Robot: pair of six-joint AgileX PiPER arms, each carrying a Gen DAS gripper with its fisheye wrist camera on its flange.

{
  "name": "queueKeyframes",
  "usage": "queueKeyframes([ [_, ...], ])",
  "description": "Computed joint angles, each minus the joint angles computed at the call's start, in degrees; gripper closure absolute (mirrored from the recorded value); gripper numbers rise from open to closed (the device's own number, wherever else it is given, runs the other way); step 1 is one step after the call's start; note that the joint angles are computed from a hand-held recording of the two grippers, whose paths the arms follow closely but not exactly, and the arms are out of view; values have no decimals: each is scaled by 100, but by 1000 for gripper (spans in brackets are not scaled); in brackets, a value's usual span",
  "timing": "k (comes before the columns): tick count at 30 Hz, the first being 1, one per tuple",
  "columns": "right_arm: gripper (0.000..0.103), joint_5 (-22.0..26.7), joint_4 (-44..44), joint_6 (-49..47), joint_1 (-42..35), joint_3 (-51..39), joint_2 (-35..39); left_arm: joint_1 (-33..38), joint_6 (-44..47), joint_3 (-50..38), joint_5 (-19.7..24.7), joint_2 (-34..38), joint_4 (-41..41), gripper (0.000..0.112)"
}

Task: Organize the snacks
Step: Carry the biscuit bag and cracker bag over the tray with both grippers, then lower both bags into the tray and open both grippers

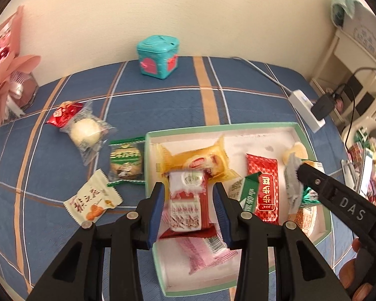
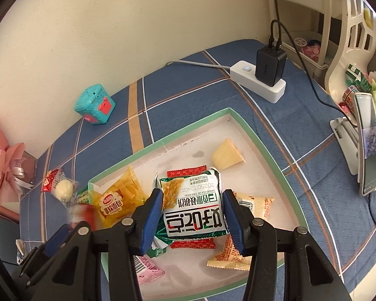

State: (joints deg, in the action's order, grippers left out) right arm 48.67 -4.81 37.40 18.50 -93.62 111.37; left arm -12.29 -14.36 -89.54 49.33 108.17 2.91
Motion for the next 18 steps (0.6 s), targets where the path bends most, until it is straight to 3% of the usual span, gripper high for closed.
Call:
queueKeyframes([
  [18,51,138,280,-192,-54,-173,531,0,-36,-149,175,285,-20,71],
])
